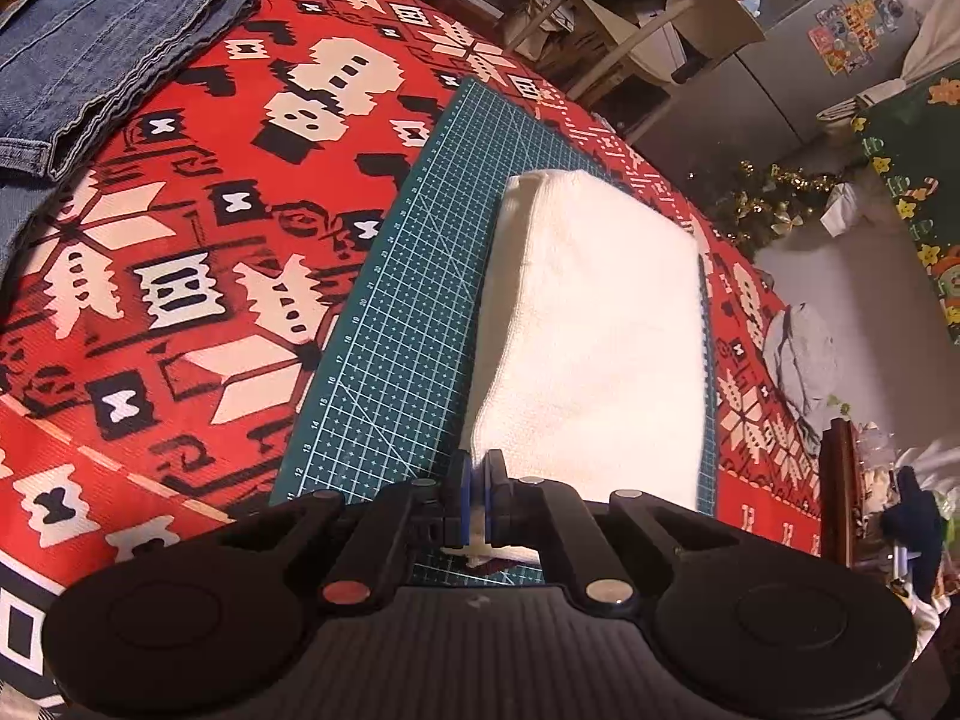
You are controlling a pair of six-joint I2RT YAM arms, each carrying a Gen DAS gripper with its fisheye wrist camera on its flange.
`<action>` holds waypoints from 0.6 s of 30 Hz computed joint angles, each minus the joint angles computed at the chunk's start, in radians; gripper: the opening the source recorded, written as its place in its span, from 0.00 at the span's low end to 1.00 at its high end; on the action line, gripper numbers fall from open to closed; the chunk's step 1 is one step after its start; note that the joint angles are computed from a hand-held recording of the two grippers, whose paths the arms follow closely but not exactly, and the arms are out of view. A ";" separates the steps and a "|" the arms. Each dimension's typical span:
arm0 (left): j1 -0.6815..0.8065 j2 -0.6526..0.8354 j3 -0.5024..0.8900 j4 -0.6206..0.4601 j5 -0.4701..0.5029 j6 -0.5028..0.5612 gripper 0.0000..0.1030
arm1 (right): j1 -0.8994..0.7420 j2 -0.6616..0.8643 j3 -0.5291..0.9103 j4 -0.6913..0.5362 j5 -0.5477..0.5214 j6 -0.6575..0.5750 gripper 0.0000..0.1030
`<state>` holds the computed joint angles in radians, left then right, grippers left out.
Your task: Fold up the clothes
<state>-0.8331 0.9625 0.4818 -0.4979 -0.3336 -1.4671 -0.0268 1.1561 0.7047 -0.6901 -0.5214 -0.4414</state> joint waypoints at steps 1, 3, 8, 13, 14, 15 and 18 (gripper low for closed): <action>-0.011 -0.002 0.007 -0.008 -0.007 -0.002 0.04 | -0.026 0.007 0.015 -0.015 -0.034 0.001 0.19; -0.033 0.009 0.021 -0.021 -0.022 -0.005 0.04 | -0.076 0.022 0.048 -0.045 -0.101 0.004 0.20; -0.059 0.070 0.053 -0.033 -0.026 0.005 0.04 | -0.050 0.115 0.088 -0.028 -0.183 0.101 0.15; -0.057 0.090 0.052 -0.032 -0.033 0.011 0.05 | 0.065 0.145 0.023 0.130 -0.052 0.168 0.00; -0.052 0.085 0.048 -0.029 -0.027 0.010 0.05 | 0.049 0.166 0.023 0.133 -0.067 0.157 0.00; -0.048 0.081 0.046 -0.028 -0.023 0.009 0.05 | 0.038 0.178 0.035 0.118 -0.079 0.154 0.00; -0.067 0.103 0.069 -0.052 -0.045 0.007 0.05 | 0.017 0.169 0.056 0.093 -0.117 0.166 0.02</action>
